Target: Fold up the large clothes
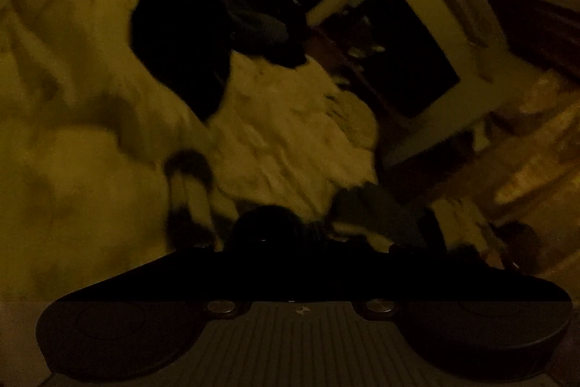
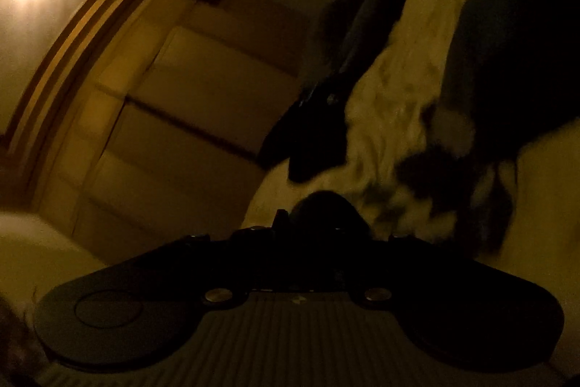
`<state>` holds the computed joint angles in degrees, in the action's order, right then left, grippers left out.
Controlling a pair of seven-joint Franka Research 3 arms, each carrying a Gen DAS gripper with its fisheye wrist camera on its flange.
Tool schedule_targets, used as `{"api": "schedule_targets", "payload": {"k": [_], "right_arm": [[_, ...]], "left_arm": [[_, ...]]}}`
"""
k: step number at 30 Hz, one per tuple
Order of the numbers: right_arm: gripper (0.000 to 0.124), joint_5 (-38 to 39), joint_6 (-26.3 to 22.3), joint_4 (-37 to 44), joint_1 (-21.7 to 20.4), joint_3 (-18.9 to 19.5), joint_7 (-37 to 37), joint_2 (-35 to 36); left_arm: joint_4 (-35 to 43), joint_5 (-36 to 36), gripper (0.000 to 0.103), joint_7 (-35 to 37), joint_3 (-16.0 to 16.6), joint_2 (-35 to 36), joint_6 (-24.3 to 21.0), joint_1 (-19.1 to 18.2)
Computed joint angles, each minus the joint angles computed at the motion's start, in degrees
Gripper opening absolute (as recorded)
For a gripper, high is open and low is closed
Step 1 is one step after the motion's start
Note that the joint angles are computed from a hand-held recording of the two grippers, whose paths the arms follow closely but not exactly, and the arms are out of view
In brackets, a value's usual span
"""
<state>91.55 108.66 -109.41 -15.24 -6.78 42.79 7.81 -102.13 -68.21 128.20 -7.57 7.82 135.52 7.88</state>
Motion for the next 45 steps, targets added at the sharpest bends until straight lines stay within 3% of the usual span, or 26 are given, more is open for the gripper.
{"api": "schedule_targets", "payload": {"k": [3, 7, 8, 11, 15, 17, 19, 21, 23, 26, 29, 32, 37, 39, 45], "right_arm": [[0.015, 0.58, 7.32, 9.08, 1.29, 1.79, 3.03, 7.68], [0.014, -6.6, 19.09, 18.81, 3.67, 4.17, 6.56, 15.73], [0.014, -7.48, 20.2, 19.72, 3.7, 4.88, 6.09, 16.75], [0.014, -8.25, 23.77, 19.35, 3.36, 7.23, 2.03, 16.79], [0.017, -9.29, 28.71, 16.94, 3.44, 9.5, -3.71, 15.15], [0.024, -7.96, 31.02, 15.3, 3.72, 10.09, -7.93, 14.03], [0.047, -6.39, 32.62, 13.27, 4.0, 10.13, -11.98, 12.23], [0.065, -4.09, 34.77, 11.0, 4.79, 10.06, -17.12, 10.08], [0.079, -1.25, 40.42, 8.07, 6.89, 9.84, -24.53, 6.92], [0.092, 1.03, 48.48, 4.87, 10.27, 8.85, -31.96, 3.2], [0.092, -0.36, 45.31, 0.49, 10.8, 6.93, -29.82, -0.35], [0.091, -5.37, 43.32, -4.34, 11.18, 4.86, -21.14, -3.7], [0.079, -8.28, 36.94, -11.53, 11.15, 2.06, -20.47, -9.18], [0.077, -12.6, 39.69, -13.72, 12.36, 2.28, -22.55, -11.09], [0.051, -27.28, 55.4, -17.91, 18.03, 4.66, -26.99, -12.27]], "left_arm": [[9.16, 9.0, 0.071, -8.95, -0.7, 8.34, 3.59, -1.86], [17.33, 23.45, 0.071, -21.42, 0.03, 16.64, 6.08, -4.89], [18.11, 24.82, 0.073, -22.69, -0.2, 17.65, 6.39, -4.83], [19.22, 22.65, 0.099, -24.43, -3.08, 19.95, 6.6, -2.08], [17.28, 18.69, 0.103, -22.49, -7.9, 19.48, 7.72, 2.32], [15.36, 21.3, 0.103, -22.63, -8.09, 17.73, 10.62, 1.85], [12.52, 25.28, 0.103, -24.58, -7.17, 15.22, 15.08, 0.44], [8.78, 33.65, 0.103, -29.8, -4.48, 12.42, 21.36, -2.72], [4.1, 41.68, 0.103, -32.75, -2.57, 8.89, 27.48, -5.1], [-0.49, 41.75, 0.103, -27.87, -6.19, 4.72, 29.9, -2.37], [-3.56, 34.91, 0.103, -18.13, -9.49, 1.13, 26.55, -0.4], [-6.5, 31.53, 0.103, -11.51, -9.29, -1.84, 21.86, -1.9], [-10.86, 30.14, 0.103, -6.95, -7.72, -4.53, 19.77, -6.44], [-12.19, 32.48, 0.103, -8.34, -6.49, -4.45, 21.84, -8.38], [-12.29, 35.26, 0.103, -13.18, -3.5, -3.68, 21.74, -10.62]]}}
